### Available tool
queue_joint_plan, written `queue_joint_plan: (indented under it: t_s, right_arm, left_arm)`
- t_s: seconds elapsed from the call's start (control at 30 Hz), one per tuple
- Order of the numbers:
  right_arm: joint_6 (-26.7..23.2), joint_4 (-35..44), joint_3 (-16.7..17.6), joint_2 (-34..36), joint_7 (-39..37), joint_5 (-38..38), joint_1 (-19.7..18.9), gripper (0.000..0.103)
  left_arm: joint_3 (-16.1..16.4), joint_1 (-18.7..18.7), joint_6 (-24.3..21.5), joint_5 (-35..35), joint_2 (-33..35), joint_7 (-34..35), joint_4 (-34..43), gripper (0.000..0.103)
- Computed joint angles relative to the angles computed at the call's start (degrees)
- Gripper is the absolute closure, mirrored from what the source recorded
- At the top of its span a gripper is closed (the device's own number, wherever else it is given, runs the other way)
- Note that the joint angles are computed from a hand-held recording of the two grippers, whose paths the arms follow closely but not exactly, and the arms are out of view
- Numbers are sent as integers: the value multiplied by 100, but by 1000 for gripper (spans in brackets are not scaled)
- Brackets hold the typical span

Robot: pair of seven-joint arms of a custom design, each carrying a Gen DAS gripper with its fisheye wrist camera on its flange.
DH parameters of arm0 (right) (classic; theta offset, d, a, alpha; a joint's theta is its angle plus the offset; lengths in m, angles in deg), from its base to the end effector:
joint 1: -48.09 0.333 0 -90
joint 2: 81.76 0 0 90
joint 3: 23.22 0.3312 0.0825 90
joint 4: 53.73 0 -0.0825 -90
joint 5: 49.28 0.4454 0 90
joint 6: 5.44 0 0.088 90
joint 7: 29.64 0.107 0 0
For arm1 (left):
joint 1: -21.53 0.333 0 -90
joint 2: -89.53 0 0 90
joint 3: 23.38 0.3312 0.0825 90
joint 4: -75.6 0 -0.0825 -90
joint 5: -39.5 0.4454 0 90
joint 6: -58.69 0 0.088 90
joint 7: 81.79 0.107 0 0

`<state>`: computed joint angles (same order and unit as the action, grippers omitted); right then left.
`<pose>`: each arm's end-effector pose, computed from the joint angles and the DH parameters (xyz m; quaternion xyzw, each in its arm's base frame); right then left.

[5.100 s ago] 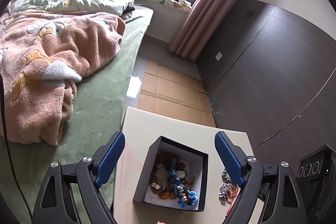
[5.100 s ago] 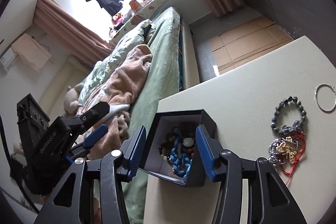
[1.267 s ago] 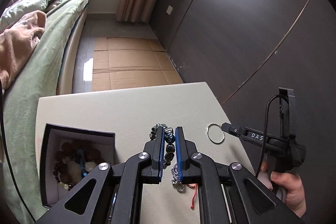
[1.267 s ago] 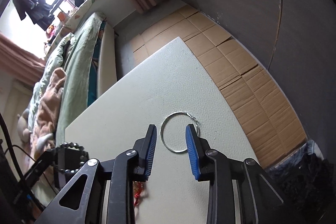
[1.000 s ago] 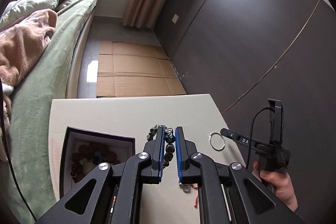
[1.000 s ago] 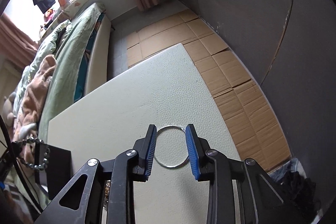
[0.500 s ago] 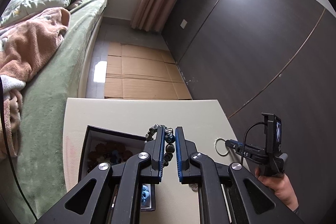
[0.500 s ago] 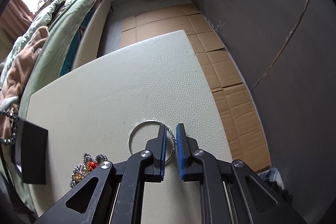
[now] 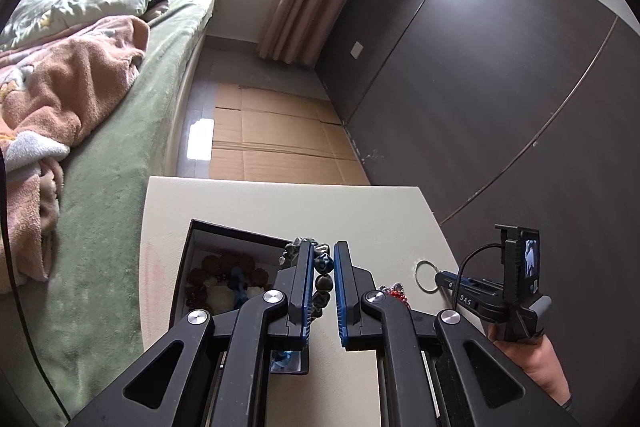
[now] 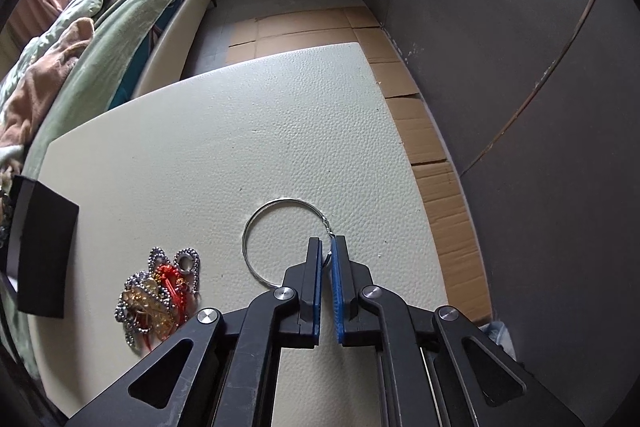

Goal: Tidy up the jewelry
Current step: 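Lower the bracelet into the black box with the left gripper while the right gripper holds the hoop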

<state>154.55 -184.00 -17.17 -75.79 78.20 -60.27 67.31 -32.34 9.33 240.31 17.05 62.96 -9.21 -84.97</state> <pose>0.5454 0.2669 0.3266 -0.7849 0.5828 -0.1234 0.1705 0.4206 -0.1232 0.4041 -0.7415 0.5372 -0.3772 0.1389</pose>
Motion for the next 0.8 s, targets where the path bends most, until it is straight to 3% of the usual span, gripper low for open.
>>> queue_joint_plan:
  t_s: [0.47, 0.63, 0.8]
  right_arm:
    - [-128, 115, -21, 45, 90, 37, -22, 95]
    - [-193, 234, -76, 131, 473, -552, 103, 94]
    - [-101, 172, 6, 101, 279, -302, 33, 97]
  left_arm:
    - [-82, 179, -21, 110, 15, -19, -13, 93]
    - [-563, 683, -92, 326, 62, -238, 43, 93]
    - [-743, 896, -166, 513, -24, -446, -4, 93]
